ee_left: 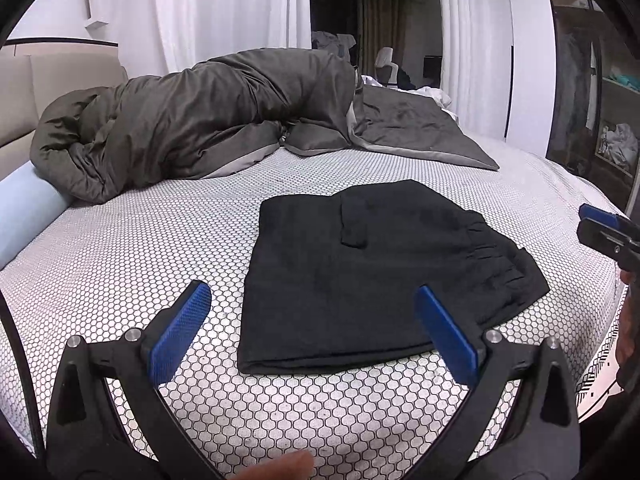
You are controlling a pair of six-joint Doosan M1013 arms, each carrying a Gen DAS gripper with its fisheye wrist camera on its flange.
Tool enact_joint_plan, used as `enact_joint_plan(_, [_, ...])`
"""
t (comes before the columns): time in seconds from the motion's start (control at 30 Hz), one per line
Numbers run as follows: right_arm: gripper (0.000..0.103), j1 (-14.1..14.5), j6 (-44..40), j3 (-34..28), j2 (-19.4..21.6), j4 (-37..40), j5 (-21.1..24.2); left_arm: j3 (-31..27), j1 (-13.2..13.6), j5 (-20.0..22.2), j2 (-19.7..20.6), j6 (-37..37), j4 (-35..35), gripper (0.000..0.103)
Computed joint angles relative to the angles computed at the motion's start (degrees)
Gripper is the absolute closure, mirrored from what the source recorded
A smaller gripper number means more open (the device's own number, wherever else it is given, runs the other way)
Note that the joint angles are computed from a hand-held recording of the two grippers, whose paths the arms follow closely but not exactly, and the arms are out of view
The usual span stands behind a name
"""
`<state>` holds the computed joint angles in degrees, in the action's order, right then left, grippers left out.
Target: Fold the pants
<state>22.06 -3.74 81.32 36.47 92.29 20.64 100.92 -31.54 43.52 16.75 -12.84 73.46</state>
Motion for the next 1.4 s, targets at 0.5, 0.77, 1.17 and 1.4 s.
enact_joint_plan(0.5, [0.0, 0.7, 0.1, -0.5, 0.4, -2.2, -0.2, 0.5, 0.2, -0.2, -0.3, -1.4, 0.6, 0.001])
enact_joint_plan(0.77, [0.0, 0.6, 1.5, -0.9, 0.6, -4.1, 0.1, 0.6, 0.2, -0.4, -0.3, -1.5, 0.9, 0.001])
enact_joint_plan(1.17, [0.0, 0.2, -2.4, -0.4, 0.4, 0.0, 0.5, 1.2, 0.6, -0.9, -0.6, -1.6, 1.4, 0.001])
enact_joint_plan(1.4, [0.0, 0.3, -2.0, -0.5, 0.4, -0.8, 0.4, 1.6, 1.0, -1.6, -0.9, -1.1, 1.2, 0.001])
